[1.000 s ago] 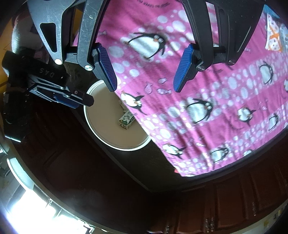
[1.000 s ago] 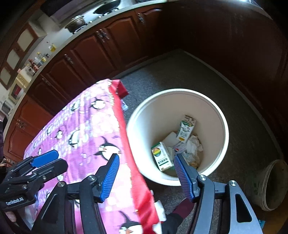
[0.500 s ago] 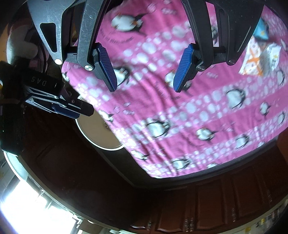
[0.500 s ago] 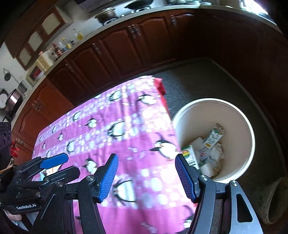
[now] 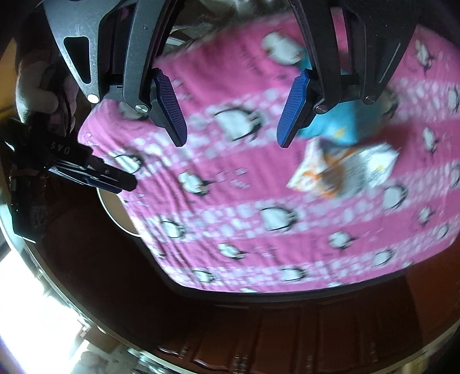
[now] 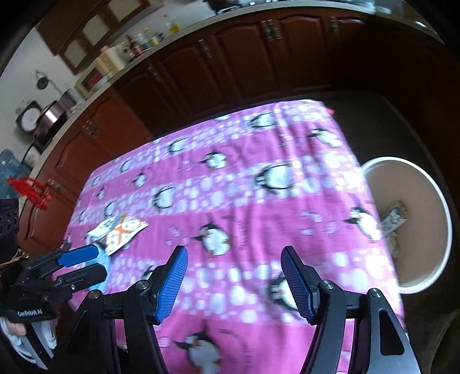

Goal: Collect trash
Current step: 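Move both tools back over the table toward the blue and white packets, then grasp the blue snack packet with the left tool while the right tool grasps the white paper packet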

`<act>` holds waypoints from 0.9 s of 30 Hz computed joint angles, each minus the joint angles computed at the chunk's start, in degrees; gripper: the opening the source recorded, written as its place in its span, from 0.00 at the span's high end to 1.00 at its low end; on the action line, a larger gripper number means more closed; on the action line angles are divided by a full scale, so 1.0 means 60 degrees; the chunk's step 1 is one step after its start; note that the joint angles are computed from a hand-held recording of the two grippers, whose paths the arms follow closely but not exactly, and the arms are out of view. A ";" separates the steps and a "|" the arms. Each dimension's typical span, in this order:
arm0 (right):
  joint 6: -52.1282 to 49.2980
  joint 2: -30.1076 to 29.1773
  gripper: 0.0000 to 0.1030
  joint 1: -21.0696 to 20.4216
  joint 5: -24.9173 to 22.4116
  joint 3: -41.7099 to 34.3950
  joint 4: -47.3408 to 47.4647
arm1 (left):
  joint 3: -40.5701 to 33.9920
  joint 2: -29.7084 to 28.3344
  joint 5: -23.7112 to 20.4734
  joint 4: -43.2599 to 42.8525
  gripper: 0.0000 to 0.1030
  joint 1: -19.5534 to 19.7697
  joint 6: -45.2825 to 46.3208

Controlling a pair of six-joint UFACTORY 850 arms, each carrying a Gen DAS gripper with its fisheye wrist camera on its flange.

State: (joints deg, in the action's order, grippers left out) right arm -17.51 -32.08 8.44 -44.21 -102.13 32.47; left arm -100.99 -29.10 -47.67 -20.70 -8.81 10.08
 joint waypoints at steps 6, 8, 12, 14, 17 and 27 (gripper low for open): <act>-0.0156 -0.0309 0.37 0.0347 -0.0278 -0.0381 0.0026 | 0.1251 0.0834 0.0010 0.0414 0.38 0.0648 -0.0354; -0.0184 -0.0426 0.37 0.0448 -0.0365 -0.0533 -0.0008 | 0.1642 0.1076 -0.0092 0.0604 0.38 0.0837 -0.0529; -0.0243 -0.0605 0.37 0.0572 -0.0491 -0.0751 0.0006 | 0.2106 0.1261 -0.0414 0.1341 0.38 0.1024 -0.1051; -0.0241 -0.0671 0.37 0.0612 -0.0540 -0.0835 0.0000 | 0.2159 0.1159 -0.0517 0.1661 0.38 0.1071 -0.1424; -0.0202 -0.0780 0.37 0.0684 -0.0626 -0.1003 -0.0064 | 0.1931 0.0826 -0.0593 0.1765 0.38 0.1127 -0.1628; 0.0043 -0.0888 0.37 0.0709 -0.0742 -0.1213 -0.0377 | 0.0249 -0.0744 -0.0354 0.2824 0.38 0.1082 -0.2299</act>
